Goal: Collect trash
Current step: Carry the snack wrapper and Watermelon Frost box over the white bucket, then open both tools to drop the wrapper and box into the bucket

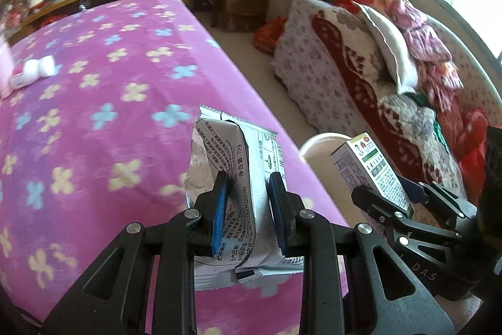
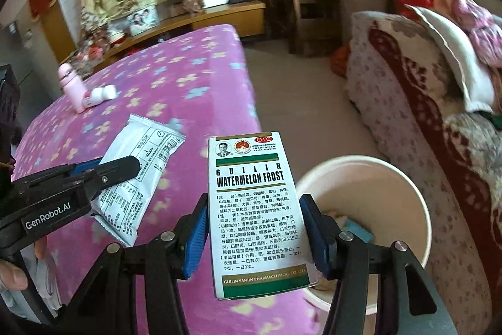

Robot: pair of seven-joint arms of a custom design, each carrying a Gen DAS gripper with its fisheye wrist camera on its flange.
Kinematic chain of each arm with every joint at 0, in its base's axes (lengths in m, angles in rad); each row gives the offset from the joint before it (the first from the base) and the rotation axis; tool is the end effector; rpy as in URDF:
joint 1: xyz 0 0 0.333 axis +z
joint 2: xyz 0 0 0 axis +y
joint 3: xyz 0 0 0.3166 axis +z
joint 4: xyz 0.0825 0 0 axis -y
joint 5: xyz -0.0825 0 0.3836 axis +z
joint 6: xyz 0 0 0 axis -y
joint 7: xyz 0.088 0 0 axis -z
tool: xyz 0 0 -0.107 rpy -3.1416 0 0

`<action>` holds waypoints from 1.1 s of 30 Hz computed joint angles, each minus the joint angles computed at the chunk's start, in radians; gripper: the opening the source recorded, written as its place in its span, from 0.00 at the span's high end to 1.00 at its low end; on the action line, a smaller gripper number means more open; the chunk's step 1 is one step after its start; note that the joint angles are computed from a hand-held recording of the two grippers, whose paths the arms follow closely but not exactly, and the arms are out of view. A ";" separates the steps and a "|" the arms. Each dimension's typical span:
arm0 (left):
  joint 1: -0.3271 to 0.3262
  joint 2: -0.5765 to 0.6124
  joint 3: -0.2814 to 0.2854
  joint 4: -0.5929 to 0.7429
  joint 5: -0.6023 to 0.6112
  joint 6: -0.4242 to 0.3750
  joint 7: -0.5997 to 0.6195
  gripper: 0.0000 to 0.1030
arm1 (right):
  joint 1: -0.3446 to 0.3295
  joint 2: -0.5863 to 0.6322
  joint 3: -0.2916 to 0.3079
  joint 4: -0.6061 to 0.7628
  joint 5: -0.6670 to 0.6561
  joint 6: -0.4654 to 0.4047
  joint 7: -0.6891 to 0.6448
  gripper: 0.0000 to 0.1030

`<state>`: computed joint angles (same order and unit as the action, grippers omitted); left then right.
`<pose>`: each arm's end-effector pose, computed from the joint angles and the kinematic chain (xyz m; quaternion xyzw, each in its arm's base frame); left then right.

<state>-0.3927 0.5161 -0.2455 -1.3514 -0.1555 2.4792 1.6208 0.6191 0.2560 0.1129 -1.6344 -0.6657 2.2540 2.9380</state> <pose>0.6283 -0.4105 0.5057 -0.4716 0.8192 -0.3239 0.0412 0.5162 0.4308 0.5135 -0.5573 0.7645 -0.2189 0.2388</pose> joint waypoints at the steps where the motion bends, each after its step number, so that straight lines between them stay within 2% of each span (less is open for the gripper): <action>1: -0.010 0.014 -0.001 0.020 0.007 -0.010 -0.001 0.77 | -0.003 -0.024 -0.003 -0.035 0.001 0.003 0.016 0.47; 11: -0.100 0.157 -0.007 0.225 0.048 -0.104 -0.009 0.77 | -0.072 -0.169 0.019 -0.254 0.008 0.018 0.124 0.47; 20: -0.135 0.254 -0.022 0.359 0.026 -0.172 0.004 0.76 | -0.127 -0.225 0.034 -0.367 0.033 0.045 0.173 0.47; 23: -0.132 0.272 -0.033 0.383 0.001 -0.179 0.020 0.68 | -0.137 -0.236 0.038 -0.388 0.048 0.049 0.192 0.46; 26: -0.131 0.290 -0.037 0.411 -0.016 -0.198 0.030 0.52 | -0.147 -0.250 0.040 -0.415 0.068 0.067 0.208 0.45; 27: -0.131 0.290 -0.036 0.411 -0.019 -0.197 0.030 0.50 | -0.150 -0.255 0.041 -0.423 0.070 0.068 0.213 0.42; 29: -0.135 0.286 -0.027 0.405 -0.015 -0.194 0.027 0.50 | -0.152 -0.262 0.045 -0.433 0.069 0.068 0.223 0.35; 33: -0.139 0.254 -0.009 0.349 0.003 -0.159 0.013 0.50 | -0.155 -0.270 0.052 -0.444 0.066 0.074 0.237 0.34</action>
